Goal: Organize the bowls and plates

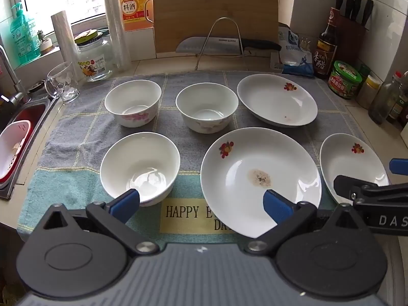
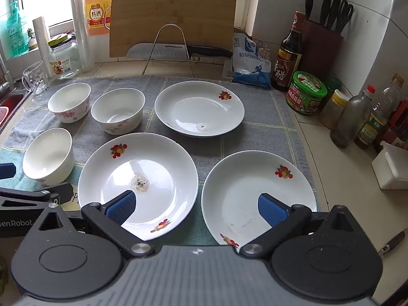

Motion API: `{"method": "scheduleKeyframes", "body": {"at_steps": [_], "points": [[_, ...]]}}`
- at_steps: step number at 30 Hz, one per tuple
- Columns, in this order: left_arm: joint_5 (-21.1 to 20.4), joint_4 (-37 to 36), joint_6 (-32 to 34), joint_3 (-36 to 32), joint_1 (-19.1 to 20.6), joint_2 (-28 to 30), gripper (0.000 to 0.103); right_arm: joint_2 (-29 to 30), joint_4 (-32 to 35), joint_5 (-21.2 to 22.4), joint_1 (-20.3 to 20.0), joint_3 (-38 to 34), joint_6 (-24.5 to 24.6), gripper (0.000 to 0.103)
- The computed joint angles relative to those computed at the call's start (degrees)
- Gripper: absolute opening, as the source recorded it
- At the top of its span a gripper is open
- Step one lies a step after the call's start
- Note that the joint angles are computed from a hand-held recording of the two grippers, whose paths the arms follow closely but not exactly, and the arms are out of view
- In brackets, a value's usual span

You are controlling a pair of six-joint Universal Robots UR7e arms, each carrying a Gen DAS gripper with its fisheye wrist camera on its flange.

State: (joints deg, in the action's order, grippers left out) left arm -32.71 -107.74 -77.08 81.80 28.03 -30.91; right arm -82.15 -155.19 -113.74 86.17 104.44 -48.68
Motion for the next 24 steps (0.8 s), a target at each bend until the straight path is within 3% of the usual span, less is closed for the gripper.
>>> {"method": "scheduleKeyframes", "body": {"at_steps": [8, 24], "points": [[0.7, 3.9, -2.0, -1.1, -0.5, 0.5, 0.102, -0.4, 1.0, 0.1, 0.1, -0.5, 0.3, 0.103], [-0.2, 0.7, 0.3, -0.4, -0.1, 0.2, 0.102, -0.3, 0.0, 0.2, 0.1, -0.4, -0.1, 0.103]]}}
